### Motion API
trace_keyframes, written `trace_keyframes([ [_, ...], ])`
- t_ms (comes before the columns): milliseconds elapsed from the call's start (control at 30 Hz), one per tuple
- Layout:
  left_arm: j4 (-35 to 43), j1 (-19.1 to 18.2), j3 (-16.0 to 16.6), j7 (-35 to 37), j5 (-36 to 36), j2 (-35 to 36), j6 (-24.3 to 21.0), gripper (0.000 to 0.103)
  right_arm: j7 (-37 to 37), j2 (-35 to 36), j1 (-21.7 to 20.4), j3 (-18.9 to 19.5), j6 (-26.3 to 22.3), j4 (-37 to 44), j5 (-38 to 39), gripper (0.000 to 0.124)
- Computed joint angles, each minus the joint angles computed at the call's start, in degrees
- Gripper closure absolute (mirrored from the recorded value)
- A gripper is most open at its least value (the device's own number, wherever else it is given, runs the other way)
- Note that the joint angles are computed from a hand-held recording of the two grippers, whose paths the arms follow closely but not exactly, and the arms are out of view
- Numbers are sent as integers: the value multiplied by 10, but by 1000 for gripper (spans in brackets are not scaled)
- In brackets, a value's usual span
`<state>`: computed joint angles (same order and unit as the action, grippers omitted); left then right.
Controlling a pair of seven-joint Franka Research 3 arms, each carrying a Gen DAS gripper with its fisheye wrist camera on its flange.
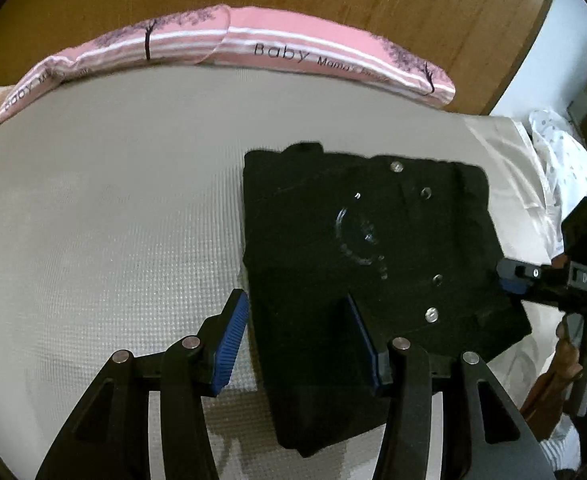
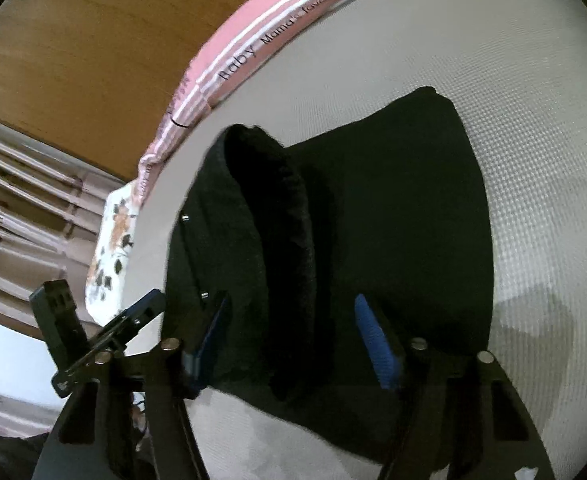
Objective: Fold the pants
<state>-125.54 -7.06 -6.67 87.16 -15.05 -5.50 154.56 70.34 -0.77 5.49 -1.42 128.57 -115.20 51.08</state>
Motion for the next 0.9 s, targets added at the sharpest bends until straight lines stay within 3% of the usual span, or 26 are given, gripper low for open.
trace_keyframes([
  [200,5,0,-8,-15,25,12,-1,49,-48,26,-3,2,-11,23,22,66],
  [333,3,0,-11,-22,37,17,6,45,-82,52,-7,8,-31,47,46,83],
  [467,3,0,-8,-12,12,21,4,42,-97,73,-8,17,-37,65,67,87],
  [600,5,2,-8,-4,-16,25,0,40,-93,86,-7,24,-36,82,61,90],
  [900,4,5,-15,-45,35,25,5,38,-43,72,3,29,0,66,46,95],
])
